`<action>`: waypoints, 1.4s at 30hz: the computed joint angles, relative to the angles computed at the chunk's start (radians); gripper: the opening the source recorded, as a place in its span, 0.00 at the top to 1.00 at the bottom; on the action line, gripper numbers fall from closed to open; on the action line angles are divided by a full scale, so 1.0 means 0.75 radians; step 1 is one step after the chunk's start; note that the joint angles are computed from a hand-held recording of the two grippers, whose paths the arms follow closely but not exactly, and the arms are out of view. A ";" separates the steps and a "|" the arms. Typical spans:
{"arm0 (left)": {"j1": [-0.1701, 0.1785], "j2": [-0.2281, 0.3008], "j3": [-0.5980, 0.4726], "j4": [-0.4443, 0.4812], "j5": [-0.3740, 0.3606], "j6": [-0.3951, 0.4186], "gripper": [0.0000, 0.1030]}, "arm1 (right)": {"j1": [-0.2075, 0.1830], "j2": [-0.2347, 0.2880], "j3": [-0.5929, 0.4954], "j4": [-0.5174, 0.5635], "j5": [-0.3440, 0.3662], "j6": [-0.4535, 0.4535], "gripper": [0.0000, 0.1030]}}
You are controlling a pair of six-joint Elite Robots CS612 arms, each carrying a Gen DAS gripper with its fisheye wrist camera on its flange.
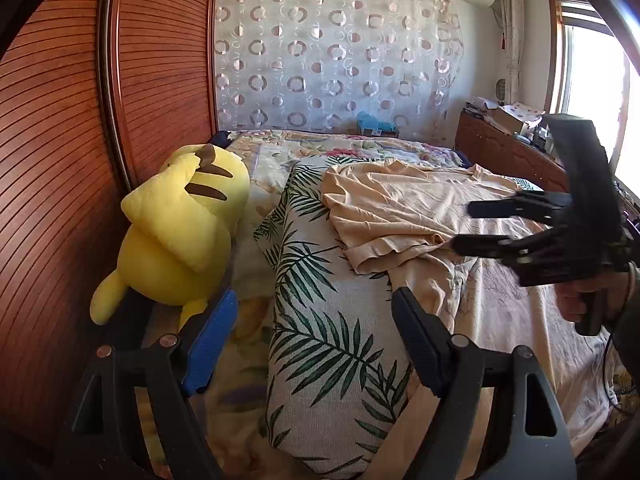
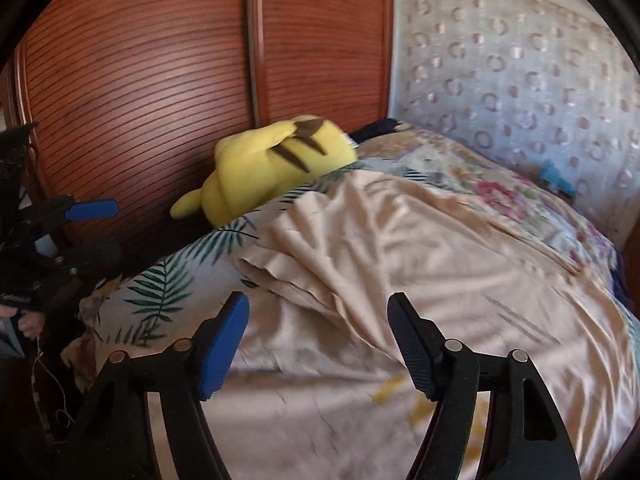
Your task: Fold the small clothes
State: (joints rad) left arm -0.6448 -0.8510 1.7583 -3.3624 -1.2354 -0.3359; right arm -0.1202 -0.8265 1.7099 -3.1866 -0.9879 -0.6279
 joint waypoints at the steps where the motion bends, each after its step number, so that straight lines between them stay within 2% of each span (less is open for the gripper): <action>1: 0.002 -0.004 0.005 -0.001 -0.011 0.006 0.22 | 0.016 0.012 -0.028 0.041 -0.006 -0.017 0.32; 4: 0.005 -0.010 0.017 -0.014 -0.016 0.000 0.22 | 0.051 0.052 -0.121 0.181 -0.030 -0.041 0.39; 8: 0.001 -0.016 0.030 -0.017 0.011 -0.003 0.22 | 0.092 0.091 -0.206 0.289 -0.071 -0.120 0.39; 10: 0.003 -0.015 0.036 -0.029 -0.001 -0.011 0.22 | 0.119 0.110 -0.248 0.323 -0.137 -0.155 0.39; 12: 0.003 -0.015 0.038 -0.034 -0.010 -0.016 0.22 | 0.140 0.126 -0.277 0.339 -0.220 -0.182 0.44; 13: 0.002 -0.014 0.040 -0.040 -0.011 -0.016 0.22 | 0.150 0.135 -0.289 0.331 -0.246 -0.186 0.49; 14: 0.001 -0.014 0.041 -0.043 -0.012 -0.013 0.22 | 0.154 0.138 -0.300 0.338 -0.249 -0.183 0.69; 16: 0.000 -0.014 0.044 -0.048 -0.018 -0.010 0.22 | 0.164 0.145 -0.316 0.319 -0.286 -0.174 0.97; 19: 0.000 -0.012 0.044 -0.050 -0.025 -0.010 0.22 | 0.147 0.138 -0.317 0.271 -0.206 -0.101 0.97; 23: 0.000 -0.004 0.035 -0.039 -0.035 -0.029 0.22 | 0.109 0.144 -0.339 0.125 -0.155 0.093 0.97; 26: -0.004 0.002 0.026 -0.026 -0.037 -0.025 0.22 | 0.084 0.159 -0.367 0.029 -0.189 0.234 0.97; 28: -0.008 0.005 0.021 -0.027 -0.043 -0.020 0.22 | 0.075 0.172 -0.386 -0.014 -0.251 0.311 0.97; 31: -0.010 0.008 0.013 -0.020 -0.046 -0.015 0.22 | 0.064 0.191 -0.423 -0.002 -0.313 0.409 0.97; 33: -0.011 0.010 0.009 -0.015 -0.052 -0.012 0.22 | 0.070 0.190 -0.419 -0.004 -0.389 0.439 0.97; 37: -0.011 0.015 -0.003 0.004 -0.060 -0.014 0.22 | 0.088 0.205 -0.451 0.056 -0.464 0.461 0.96; 40: -0.013 0.021 -0.013 0.012 -0.067 -0.014 0.22 | 0.089 0.193 -0.433 0.034 -0.510 0.427 0.77; 42: -0.014 0.025 -0.024 0.022 -0.072 -0.011 0.22 | 0.078 0.174 -0.397 0.003 -0.484 0.406 0.73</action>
State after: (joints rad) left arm -0.6549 -0.8320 1.7406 -3.3458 -1.2893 -0.3445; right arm -0.0614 -0.6963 1.4120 -3.1840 -1.3511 -0.3232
